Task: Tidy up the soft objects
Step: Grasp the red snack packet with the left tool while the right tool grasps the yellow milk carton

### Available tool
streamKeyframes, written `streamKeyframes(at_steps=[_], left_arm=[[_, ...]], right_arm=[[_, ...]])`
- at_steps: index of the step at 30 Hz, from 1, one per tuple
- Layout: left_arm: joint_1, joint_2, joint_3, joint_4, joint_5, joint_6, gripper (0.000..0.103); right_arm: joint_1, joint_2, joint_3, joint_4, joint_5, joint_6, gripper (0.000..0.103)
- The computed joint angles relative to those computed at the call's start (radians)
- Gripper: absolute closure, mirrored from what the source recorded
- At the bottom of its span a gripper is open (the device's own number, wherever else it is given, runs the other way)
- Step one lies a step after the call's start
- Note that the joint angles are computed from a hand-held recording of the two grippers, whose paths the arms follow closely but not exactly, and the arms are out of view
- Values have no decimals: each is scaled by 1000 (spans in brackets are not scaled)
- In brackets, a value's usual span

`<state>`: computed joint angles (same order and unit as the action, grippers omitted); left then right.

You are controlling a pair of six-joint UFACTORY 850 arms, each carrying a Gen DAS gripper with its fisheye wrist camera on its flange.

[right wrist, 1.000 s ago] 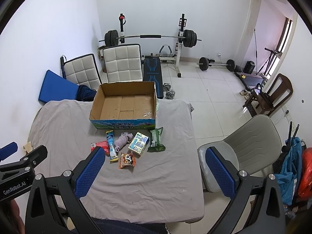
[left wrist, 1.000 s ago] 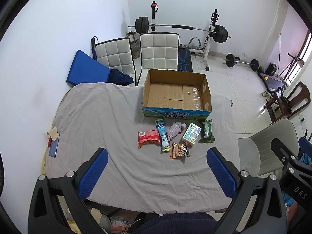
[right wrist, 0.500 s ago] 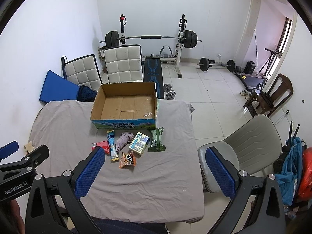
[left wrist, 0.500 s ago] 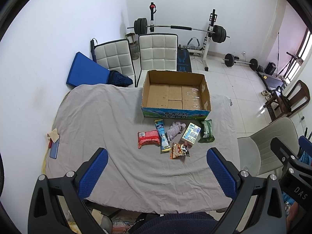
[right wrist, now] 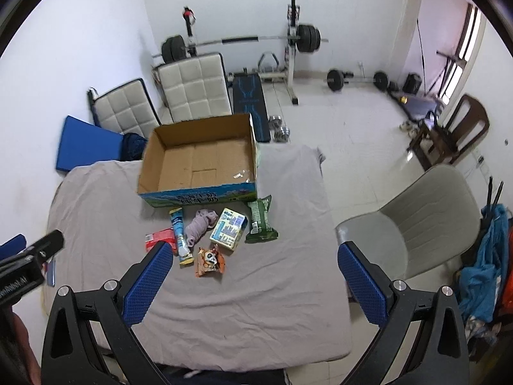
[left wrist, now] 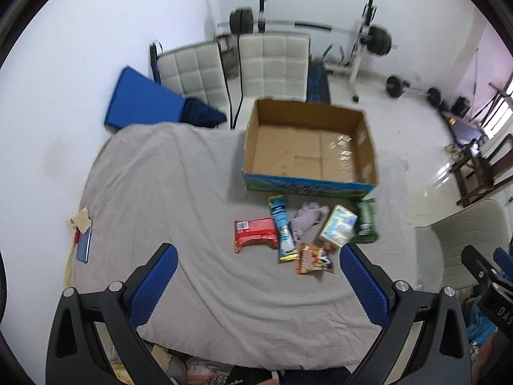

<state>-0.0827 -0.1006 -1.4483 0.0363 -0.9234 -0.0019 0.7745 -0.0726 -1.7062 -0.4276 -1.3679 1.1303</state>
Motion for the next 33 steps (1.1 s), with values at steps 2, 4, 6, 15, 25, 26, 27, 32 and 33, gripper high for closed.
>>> streamKeyframes(at_steps=[2,4,6,15,25,26,27,32,33], left_arm=[[-4,-80,-29,36,-15,-25,0],[-1,-154,-49,30,-17,-33,0],[8,-229,-71,-9,-53,-22,0],[29,-482,-122,50,-84,-114,0],[-7,-544,-111,144,30,233,0],[-23,-534,-83,185,58,284,0],[-38,-527,-57,230,77,333,0],[-74,-559,-28,332,80,423,0],[-78,-567,-24,340,77,435,0]], right_arm=[[-70,-17,55,76,78,-31,0],[-137,-45,110,185,169,-87,0],[-195,-83,168,299,246,-145,0],[-302,-321,244,554,393,-316,2],[-290,-493,158,555,340,-432,2],[-283,-504,151,539,334,-433,2],[-280,-513,146,538,332,-436,2],[-255,-563,120,543,335,-433,2],[-250,-571,116,548,339,-434,2]])
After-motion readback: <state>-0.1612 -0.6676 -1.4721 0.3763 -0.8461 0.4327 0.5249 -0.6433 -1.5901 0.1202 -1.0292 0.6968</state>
